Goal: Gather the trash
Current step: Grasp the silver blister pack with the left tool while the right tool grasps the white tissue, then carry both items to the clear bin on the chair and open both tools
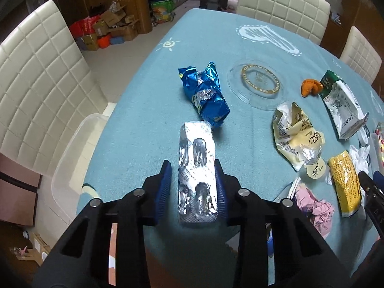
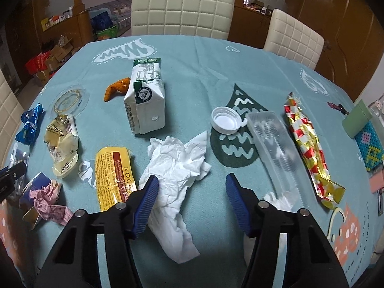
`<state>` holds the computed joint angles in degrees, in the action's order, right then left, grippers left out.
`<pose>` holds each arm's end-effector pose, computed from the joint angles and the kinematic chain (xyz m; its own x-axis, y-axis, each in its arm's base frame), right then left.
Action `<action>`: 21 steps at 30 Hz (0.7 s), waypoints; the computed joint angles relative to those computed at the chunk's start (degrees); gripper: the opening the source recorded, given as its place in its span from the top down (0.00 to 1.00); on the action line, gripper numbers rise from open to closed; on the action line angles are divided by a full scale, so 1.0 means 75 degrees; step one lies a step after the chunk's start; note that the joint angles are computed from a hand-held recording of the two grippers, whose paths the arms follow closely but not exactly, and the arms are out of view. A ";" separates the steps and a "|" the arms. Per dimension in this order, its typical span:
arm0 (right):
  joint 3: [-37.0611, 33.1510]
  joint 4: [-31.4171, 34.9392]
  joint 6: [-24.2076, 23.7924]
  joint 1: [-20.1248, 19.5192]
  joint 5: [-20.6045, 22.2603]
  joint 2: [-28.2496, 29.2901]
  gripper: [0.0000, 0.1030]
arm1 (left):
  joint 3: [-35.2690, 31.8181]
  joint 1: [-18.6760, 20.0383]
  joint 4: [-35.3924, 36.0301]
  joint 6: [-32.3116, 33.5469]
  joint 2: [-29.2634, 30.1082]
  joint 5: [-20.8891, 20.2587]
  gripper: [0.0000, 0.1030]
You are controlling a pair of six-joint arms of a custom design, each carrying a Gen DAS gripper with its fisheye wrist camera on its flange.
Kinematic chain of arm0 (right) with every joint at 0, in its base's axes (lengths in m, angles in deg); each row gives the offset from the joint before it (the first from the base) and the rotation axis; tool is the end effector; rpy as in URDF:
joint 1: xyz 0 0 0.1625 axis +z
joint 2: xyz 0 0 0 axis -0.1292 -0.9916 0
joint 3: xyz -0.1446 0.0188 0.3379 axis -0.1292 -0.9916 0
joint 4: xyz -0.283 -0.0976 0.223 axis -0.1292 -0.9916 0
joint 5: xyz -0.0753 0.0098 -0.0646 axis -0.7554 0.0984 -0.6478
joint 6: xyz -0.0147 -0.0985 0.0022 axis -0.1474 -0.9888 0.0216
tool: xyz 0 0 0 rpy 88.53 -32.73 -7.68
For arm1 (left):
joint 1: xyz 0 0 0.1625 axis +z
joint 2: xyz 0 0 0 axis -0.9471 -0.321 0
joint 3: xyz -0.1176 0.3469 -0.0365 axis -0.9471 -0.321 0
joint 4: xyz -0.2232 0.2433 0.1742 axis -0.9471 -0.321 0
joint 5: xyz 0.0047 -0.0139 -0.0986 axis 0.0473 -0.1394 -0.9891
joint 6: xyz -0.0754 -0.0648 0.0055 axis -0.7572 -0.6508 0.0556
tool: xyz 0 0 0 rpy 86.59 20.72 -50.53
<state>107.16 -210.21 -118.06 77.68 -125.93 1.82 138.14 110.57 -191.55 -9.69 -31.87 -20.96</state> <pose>-0.0626 -0.4032 0.2166 -0.5923 0.3352 0.7327 -0.2233 0.8055 -0.5490 -0.2522 -0.4726 -0.1029 -0.7056 0.1160 -0.6990 0.4029 0.8772 -0.2612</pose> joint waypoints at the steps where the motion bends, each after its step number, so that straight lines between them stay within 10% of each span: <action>1: -0.0008 0.0116 0.0014 -0.0024 0.0114 -0.0027 0.58 | 0.0013 0.0023 -0.0136 0.0080 -0.0002 -0.0057 0.73; 6: 0.0158 0.0687 0.0101 -0.0193 0.0886 -0.0387 0.93 | 0.0098 0.0068 -0.0501 0.0176 -0.0048 -0.0213 0.74; 21: 0.0795 -0.0451 -0.0397 0.0815 0.0715 -0.0668 0.94 | 0.1156 -0.0553 -0.1318 0.0136 -0.0886 0.0116 0.74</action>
